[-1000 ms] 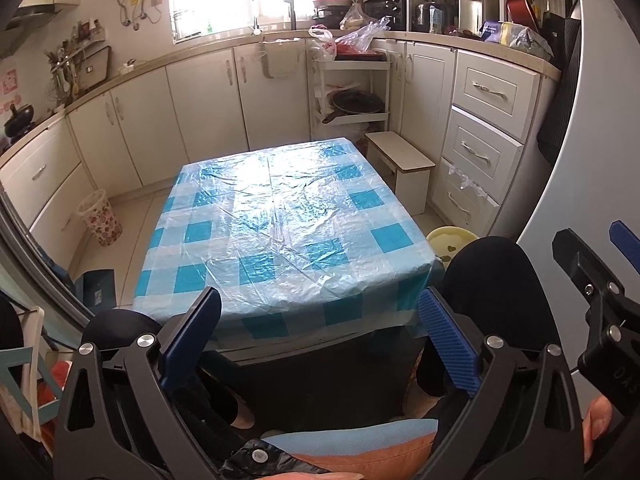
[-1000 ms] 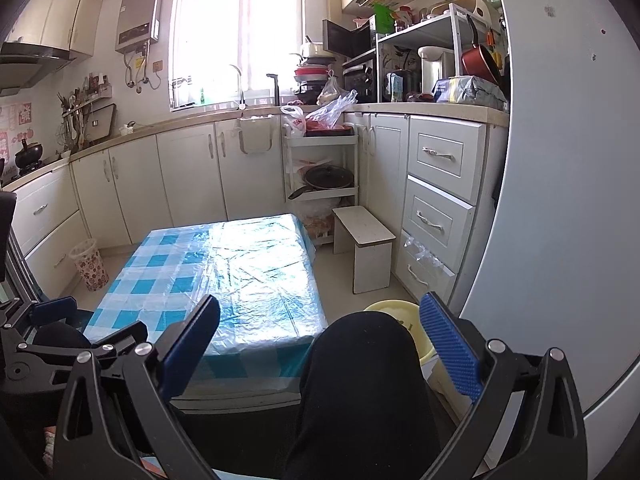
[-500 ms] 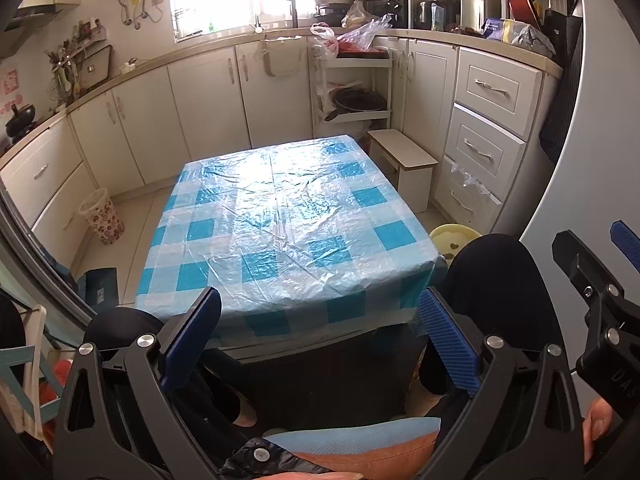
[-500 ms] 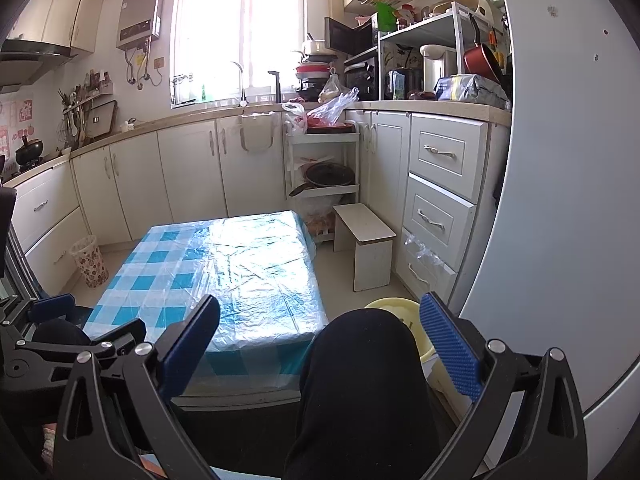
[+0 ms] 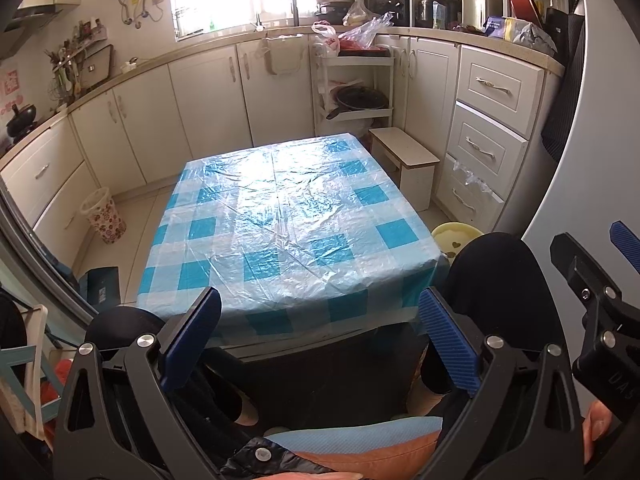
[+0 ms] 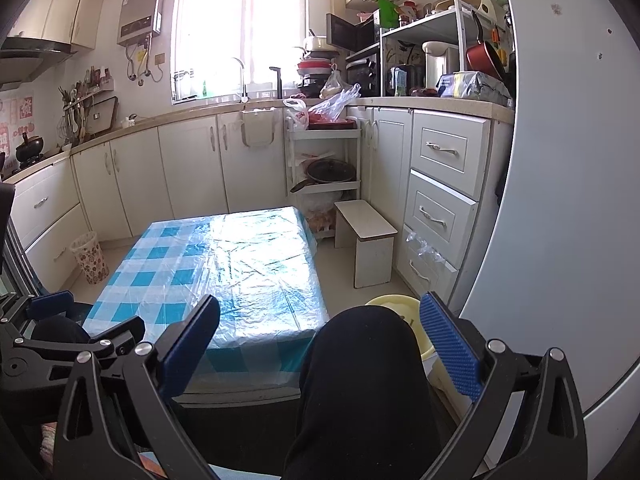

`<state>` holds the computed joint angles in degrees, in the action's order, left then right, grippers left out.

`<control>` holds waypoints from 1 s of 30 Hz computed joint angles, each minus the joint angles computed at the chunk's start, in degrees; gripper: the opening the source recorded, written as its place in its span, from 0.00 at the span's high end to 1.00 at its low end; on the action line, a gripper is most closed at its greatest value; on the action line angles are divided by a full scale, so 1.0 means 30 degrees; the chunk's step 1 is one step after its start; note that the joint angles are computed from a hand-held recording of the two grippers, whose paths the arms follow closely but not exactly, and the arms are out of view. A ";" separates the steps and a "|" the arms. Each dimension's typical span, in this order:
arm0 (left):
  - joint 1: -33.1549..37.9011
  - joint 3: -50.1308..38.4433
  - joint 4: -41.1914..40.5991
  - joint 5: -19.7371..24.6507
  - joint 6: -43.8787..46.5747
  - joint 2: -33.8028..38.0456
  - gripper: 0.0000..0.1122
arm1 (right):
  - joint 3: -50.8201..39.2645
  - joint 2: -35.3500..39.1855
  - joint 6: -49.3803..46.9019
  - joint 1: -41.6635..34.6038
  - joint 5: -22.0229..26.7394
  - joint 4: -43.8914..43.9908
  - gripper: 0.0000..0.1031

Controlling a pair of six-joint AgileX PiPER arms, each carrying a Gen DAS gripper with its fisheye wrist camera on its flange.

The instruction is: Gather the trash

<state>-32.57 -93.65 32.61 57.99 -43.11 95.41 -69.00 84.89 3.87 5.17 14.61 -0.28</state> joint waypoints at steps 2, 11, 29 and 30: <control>0.0007 -0.0102 -0.0030 0.0041 0.0054 0.0046 0.15 | -0.0008 0.0000 0.0070 0.0017 0.0016 -0.0068 0.07; 0.0052 0.0023 -0.0036 -0.0002 -0.0001 0.0016 0.15 | 0.0043 0.0017 -0.0010 0.0037 0.0013 -0.0073 0.07; 0.0222 0.0273 -0.0018 0.0013 -0.0655 0.0046 0.15 | 0.0146 0.0176 -0.0984 -0.0090 0.0059 0.0710 0.07; 0.0230 0.0247 -0.0051 0.0018 -0.0616 0.0070 0.15 | 0.0168 0.0182 -0.1056 -0.0097 0.0061 0.0760 0.07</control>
<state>-31.88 -92.91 32.46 58.05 -44.95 95.62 -68.49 85.44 0.71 4.87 14.80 2.00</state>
